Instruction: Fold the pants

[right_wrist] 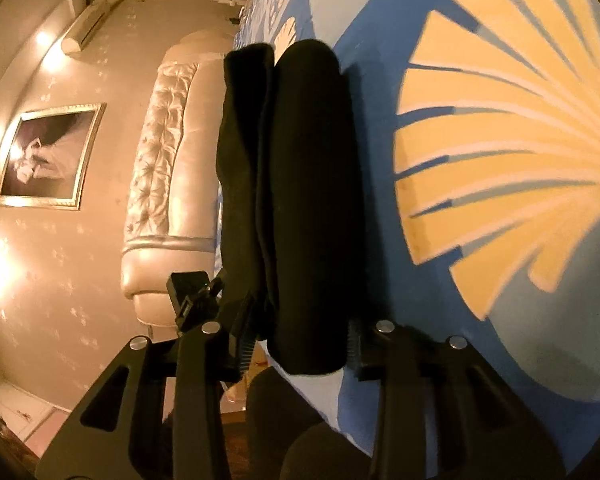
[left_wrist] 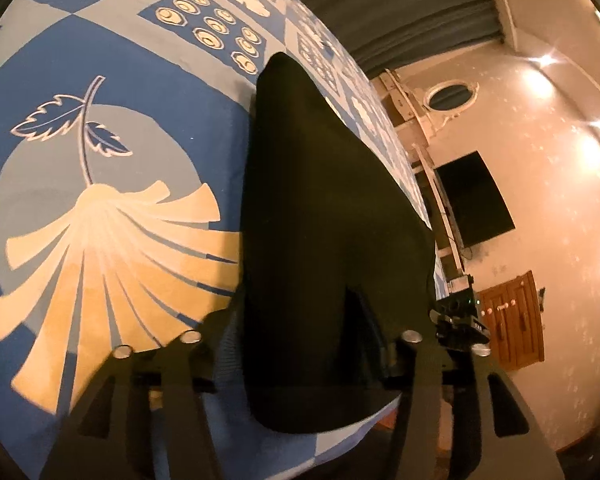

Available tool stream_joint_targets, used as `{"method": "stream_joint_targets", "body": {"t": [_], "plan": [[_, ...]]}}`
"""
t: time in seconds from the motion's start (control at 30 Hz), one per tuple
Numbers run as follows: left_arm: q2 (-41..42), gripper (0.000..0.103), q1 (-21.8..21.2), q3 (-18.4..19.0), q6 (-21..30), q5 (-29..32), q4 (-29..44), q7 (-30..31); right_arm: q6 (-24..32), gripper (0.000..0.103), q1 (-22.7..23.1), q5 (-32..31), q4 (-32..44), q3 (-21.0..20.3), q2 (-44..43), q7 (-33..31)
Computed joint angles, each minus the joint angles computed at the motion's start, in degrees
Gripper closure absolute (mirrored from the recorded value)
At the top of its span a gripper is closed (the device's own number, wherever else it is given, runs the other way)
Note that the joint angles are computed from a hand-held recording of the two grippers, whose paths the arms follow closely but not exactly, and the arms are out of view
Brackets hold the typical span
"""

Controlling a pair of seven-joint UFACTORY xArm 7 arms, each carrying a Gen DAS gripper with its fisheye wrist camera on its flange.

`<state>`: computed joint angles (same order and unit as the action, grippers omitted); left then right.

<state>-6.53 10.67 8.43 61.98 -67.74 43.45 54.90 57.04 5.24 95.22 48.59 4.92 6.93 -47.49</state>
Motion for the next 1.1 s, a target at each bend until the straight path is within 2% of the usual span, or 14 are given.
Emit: {"method": "stream_joint_targets", "body": {"t": [0.07, 0.1, 0.3, 0.43, 0.53, 0.63, 0.8, 0.83, 0.93, 1.1], "plan": [[-1.4, 0.028, -0.2, -0.4, -1.1, 0.8, -0.2, -2.3, -0.3, 0.064, -0.3, 0.4, -1.6, -0.3, -1.6, 0.7], [-3.0, 0.026, -0.4, -0.9, -3.3, 2.1, -1.0, -4.3, -0.7, 0.063, -0.2, 1.0, -2.5, -0.3, -2.5, 1.2], [-9.7, 0.025, -3.3, -2.4, -15.0, 10.3, -5.8, -11.8, -5.9, 0.055, 0.7, 1.5, -7.9, -1.3, -9.2, 6.5], [-15.4, 0.02, -4.2, -5.7, -24.2, 21.6, -9.0, -19.1, -11.2, 0.038, 2.2, -2.4, -10.3, -1.0, -13.9, 10.6], [-18.8, 0.02, -3.6, -8.2, -29.4, 29.2, -11.2, -25.0, -19.5, 0.031, 4.6, -10.4, -11.1, 0.7, -17.5, 15.6], [-22.1, 0.019, -2.9, -9.7, -30.8, 35.0, -13.1, -31.0, -29.1, 0.03, 7.8, -18.4, -12.2, 3.1, -20.7, 21.0], [-27.9, 0.019, -5.5, -8.8, -32.8, 39.3, -16.6, -35.3, -41.1, 0.028, 11.6, -30.7, -14.0, 7.8, -23.8, 30.1], [-29.1, 0.019, -6.0, -8.9, -33.8, 40.4, -17.4, -36.0, -43.1, 0.025, 11.7, -34.0, -14.4, 9.1, -24.3, 32.7], [-32.4, 0.019, -7.1, -8.6, -34.6, 43.1, -19.3, -38.7, -46.5, 0.023, 10.6, -43.8, -15.7, 13.0, -25.4, 40.6], [-35.4, 0.019, -11.8, -4.6, -35.1, 43.9, -20.7, -41.0, -47.3, 0.022, 10.8, -53.5, -15.6, 14.2, -24.4, 46.4]]}}
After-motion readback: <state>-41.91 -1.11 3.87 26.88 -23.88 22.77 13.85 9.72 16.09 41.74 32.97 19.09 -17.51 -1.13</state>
